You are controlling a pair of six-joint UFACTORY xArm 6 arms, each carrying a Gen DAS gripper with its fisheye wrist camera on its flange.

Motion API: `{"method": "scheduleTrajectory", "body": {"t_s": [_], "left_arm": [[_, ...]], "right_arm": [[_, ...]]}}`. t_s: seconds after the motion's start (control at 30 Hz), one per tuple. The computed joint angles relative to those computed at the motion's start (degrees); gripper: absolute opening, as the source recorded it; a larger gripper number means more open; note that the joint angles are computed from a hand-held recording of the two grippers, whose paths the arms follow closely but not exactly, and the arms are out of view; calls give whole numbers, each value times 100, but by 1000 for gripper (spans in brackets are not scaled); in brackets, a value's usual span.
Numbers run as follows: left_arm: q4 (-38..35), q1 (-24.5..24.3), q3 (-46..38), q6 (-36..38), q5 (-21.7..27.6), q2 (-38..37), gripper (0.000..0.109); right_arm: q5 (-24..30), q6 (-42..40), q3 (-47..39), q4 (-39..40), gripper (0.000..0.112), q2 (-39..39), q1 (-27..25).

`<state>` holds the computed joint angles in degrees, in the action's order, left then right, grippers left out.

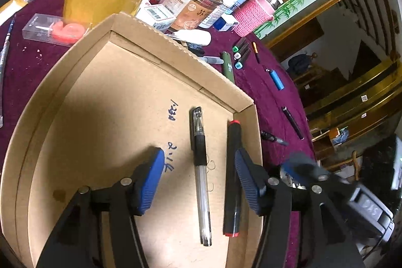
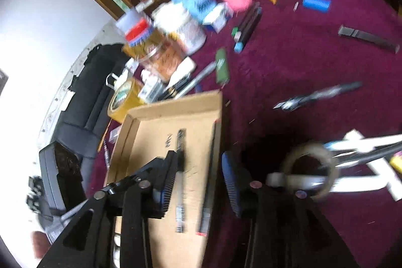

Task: Organize rigid objects
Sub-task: 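Lower the marker into the tray with the left tool while the right tool drops the clear pen beside it, then grasp the black tape roll with the left tool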

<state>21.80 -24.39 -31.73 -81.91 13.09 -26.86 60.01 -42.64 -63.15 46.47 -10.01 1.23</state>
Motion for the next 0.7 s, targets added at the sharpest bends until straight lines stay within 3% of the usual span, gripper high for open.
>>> {"method": "scheduleTrajectory", "body": {"t_s": [0.27, 0.37, 0.4, 0.5, 0.57, 0.63, 0.7], "left_arm": [[161, -70, -151, -5, 323, 9, 58], [1015, -192, -342, -732, 637, -205, 58], [1383, -347, -508, -960, 934, -292, 59], [1986, -1015, -1290, -1060, 2014, -107, 81], [2071, -1425, -1916, -811, 2515, 344, 85], [1890, -1596, -2366, -480, 2512, 834, 85], [1622, -1679, -2794, -245, 2528, 1348, 85]], "right_arm": [[-213, -1001, 312, 647, 54, -347, -1383], [-512, -1201, 292, 788, 58, -260, -1786], [-666, -1256, 272, 816, 59, -209, -1857], [-1577, -1610, 252, 1102, 61, 1, -1908], [-2221, -1994, 293, 1451, 62, 116, -1869], [-2858, -2299, 314, 1746, 62, 286, -1798], [-2622, -1960, 93, 1600, 62, 485, -1974]]}}
